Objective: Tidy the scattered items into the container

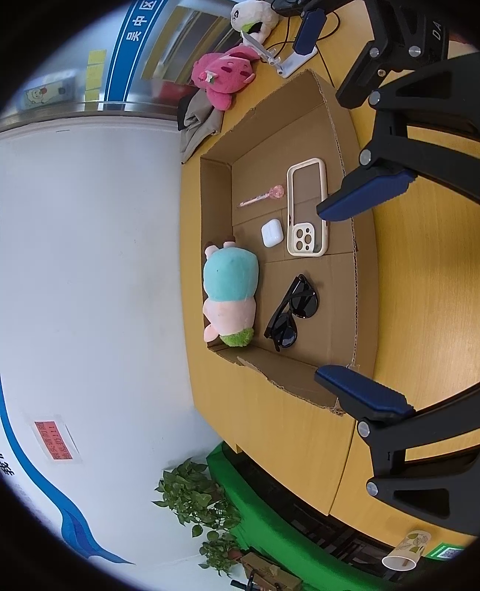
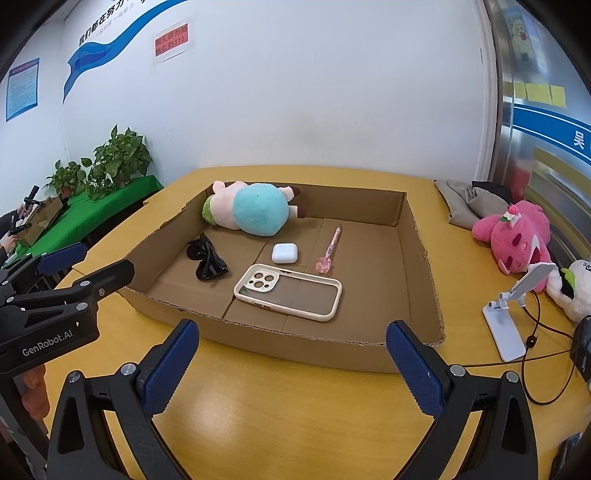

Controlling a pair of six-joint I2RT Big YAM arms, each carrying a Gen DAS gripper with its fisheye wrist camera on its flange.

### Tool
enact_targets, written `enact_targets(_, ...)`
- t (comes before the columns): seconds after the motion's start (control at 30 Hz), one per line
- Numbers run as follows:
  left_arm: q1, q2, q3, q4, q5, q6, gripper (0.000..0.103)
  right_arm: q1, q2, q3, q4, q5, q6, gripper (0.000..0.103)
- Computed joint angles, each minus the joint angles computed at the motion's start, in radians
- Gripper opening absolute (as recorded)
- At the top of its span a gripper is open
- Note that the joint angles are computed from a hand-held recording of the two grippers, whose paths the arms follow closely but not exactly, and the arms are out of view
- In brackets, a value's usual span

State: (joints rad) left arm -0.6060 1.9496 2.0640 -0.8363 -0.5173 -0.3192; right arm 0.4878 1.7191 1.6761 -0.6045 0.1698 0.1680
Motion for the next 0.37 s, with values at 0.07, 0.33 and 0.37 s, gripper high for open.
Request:
enact_targets(0.07,0.002,0.001,0.002,-0.005,0.018,0.000,0.080,0.000,0.002,0.002,-0.004,-0.001,-0.001,0.103)
enact_targets(0.33,-0.002,0.007,0.007,-0.020,0.009,-0.001,0.080,-0.003,0.001,-0.001,-0.004,0.000,-0.001,0.103)
enact_targets(0.37,-0.001,0.007,0.007,-0.022,0.012,-0.009,0.080,-0.003,0.000,-0.003,0.000,0.000,-0.001,0.103)
